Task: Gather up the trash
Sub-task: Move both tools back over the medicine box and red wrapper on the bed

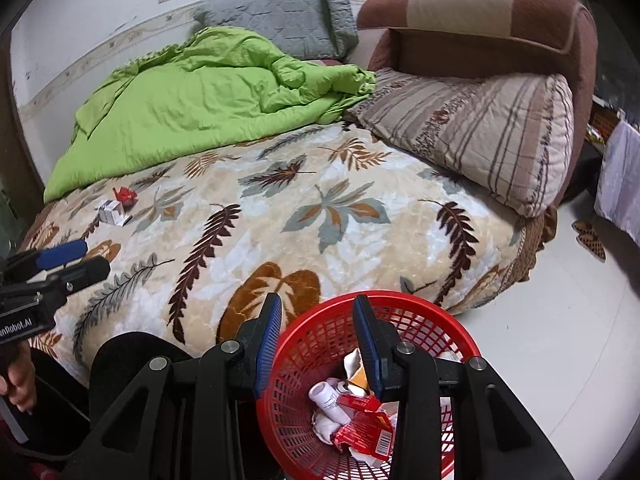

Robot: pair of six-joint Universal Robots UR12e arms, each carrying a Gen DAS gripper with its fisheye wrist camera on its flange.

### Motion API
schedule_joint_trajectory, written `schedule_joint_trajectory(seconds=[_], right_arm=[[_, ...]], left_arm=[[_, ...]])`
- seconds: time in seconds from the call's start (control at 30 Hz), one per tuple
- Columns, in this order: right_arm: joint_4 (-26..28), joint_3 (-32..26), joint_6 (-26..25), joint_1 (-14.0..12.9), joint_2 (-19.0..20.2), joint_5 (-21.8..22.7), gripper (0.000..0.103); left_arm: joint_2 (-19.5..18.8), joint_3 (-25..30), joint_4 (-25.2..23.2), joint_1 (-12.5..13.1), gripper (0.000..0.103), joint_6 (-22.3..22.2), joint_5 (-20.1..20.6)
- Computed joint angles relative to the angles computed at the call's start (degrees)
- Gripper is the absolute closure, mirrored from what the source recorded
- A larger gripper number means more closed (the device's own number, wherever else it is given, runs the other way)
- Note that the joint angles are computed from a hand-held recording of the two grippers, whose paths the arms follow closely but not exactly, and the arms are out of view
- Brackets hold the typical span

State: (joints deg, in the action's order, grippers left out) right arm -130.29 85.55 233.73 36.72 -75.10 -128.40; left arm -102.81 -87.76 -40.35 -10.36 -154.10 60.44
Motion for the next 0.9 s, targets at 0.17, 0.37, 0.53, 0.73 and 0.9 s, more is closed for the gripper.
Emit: schedule_joint_trajectory(seconds=[0.17,0.37,0.53,0.73,0.9], right_arm=[[-0.2,-2.2,-2.0,0.0,1.5,0.9,0.063],[0.9,-6.0,-5.7,0.0,3.9,0.7,0.061],[1.2,-9.9,-11.0,-0.1,6.6,2.2,0.055],[-2.0,-13.9,-17.9,-1.0,9.7,7.8,0.055],[-5.2,-19.1,-25.1,-2.3,13.4,14.6,0.055]], left_arm=[[-0.2,0.2,1.0,1.0,0.035,-1.8,1.1],[-0.5,0.4,2.5,2.4,0.035,-3.4,2.9],[-0.7,0.2,3.6,3.6,0.035,-4.1,5.1],[-2.1,1.1,3.4,5.5,0.035,-8.5,8.1],[-4.6,3.5,3.2,7.2,0.035,-15.4,12.0]])
